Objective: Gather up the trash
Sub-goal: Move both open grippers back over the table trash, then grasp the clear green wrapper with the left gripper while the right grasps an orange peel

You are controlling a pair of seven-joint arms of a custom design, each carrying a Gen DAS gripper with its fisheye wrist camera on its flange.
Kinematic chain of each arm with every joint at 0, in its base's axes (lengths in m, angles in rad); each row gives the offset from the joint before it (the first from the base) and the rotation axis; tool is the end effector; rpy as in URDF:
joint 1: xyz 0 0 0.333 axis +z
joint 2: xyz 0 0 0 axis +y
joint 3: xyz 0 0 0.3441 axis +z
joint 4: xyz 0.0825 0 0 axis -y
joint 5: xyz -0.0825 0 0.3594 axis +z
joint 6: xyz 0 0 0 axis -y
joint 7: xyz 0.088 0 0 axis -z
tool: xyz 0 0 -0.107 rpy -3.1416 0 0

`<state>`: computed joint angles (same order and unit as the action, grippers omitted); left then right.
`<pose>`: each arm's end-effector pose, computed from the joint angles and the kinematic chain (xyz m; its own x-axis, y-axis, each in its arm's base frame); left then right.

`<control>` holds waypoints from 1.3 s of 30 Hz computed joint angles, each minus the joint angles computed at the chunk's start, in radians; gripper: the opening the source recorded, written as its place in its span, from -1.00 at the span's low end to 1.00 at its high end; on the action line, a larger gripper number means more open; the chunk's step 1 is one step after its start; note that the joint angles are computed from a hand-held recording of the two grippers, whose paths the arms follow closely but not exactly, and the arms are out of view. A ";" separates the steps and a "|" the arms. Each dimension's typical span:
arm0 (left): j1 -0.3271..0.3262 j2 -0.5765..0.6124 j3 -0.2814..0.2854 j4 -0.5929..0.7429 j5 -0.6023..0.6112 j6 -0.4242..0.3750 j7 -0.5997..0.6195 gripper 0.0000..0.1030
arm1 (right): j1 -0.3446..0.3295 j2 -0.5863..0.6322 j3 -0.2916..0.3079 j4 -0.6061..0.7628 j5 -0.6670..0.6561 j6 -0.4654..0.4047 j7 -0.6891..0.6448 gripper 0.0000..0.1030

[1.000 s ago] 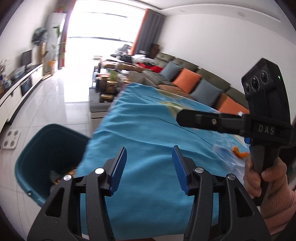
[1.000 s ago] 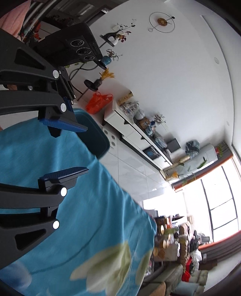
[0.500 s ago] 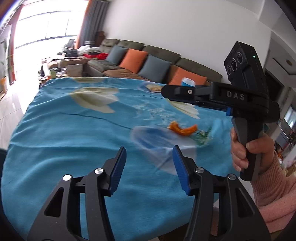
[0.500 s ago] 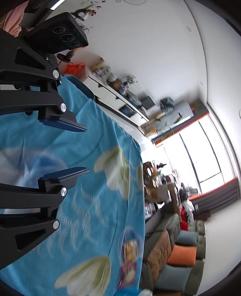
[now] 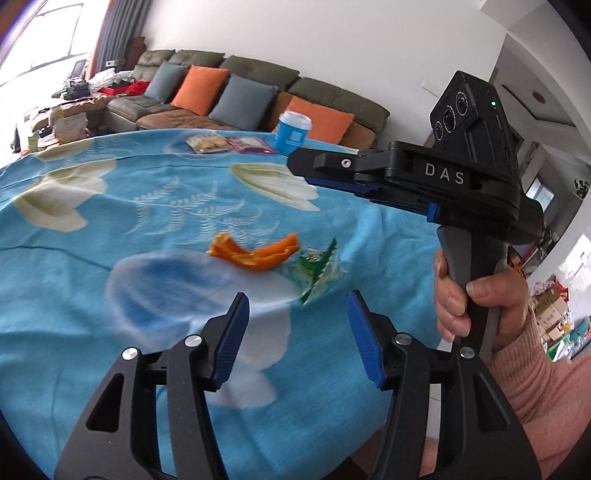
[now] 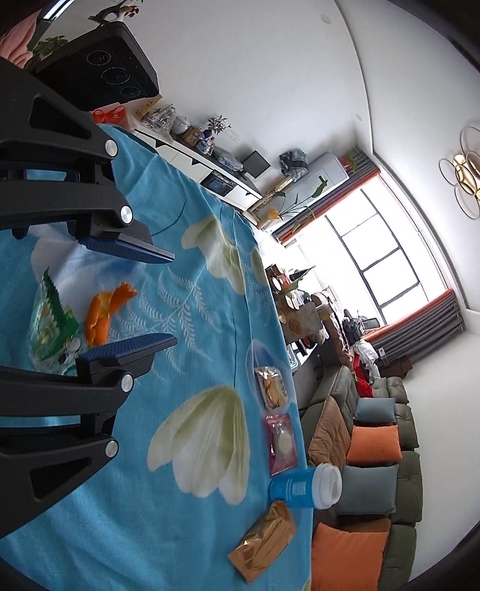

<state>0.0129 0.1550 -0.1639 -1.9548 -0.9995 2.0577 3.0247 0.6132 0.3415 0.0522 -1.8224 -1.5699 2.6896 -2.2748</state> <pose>0.5674 -0.1275 0.4585 -0.8896 -0.3172 0.3287 -0.4548 0.5472 -0.7027 0.4926 0.4233 0.4227 -0.1683 -0.8582 -0.4849 -0.4969 0.4987 -0.7102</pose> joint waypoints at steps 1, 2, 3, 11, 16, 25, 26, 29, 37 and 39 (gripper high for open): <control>-0.007 0.003 -0.004 0.001 0.006 0.005 -0.006 0.06 | -0.001 -0.001 -0.001 -0.004 -0.005 0.002 0.010 -0.28; -0.016 0.006 -0.010 0.002 0.012 0.016 -0.015 0.06 | -0.001 -0.001 -0.001 -0.005 -0.006 0.003 0.013 -0.28; -0.021 0.009 -0.013 0.003 0.019 0.023 -0.020 0.06 | -0.003 -0.007 -0.002 -0.013 -0.010 0.005 0.019 -0.28; -0.045 0.057 -0.031 0.053 0.073 0.015 -0.099 -0.19 | -0.018 -0.014 0.006 -0.040 -0.048 0.016 0.078 -0.28; -0.040 0.081 -0.038 0.074 0.094 -0.007 -0.114 -0.69 | -0.029 -0.010 0.011 -0.045 -0.069 0.030 0.112 -0.28; -0.009 0.041 -0.026 0.037 0.056 -0.039 -0.019 -0.77 | -0.043 0.001 0.016 -0.047 -0.086 0.059 0.137 -0.28; -0.005 0.038 -0.021 0.035 0.056 -0.044 -0.016 -0.77 | -0.044 0.005 0.017 -0.044 -0.081 0.064 0.131 -0.28; 0.013 0.027 -0.005 0.029 0.049 -0.062 0.004 -0.77 | -0.043 0.014 0.017 -0.037 -0.070 0.077 0.119 -0.28; 0.076 0.016 0.040 0.025 0.023 -0.085 0.016 -0.81 | -0.031 0.064 0.006 0.016 -0.020 0.133 0.045 -0.28; 0.091 0.021 0.047 0.030 0.018 -0.082 0.006 -0.81 | -0.024 0.082 0.000 0.035 0.014 0.148 0.008 -0.28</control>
<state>0.1035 0.1760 -0.1164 -1.9249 -0.9813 1.9758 3.0306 0.5889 0.4231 0.0520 -1.7871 -1.5563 2.8381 -2.2666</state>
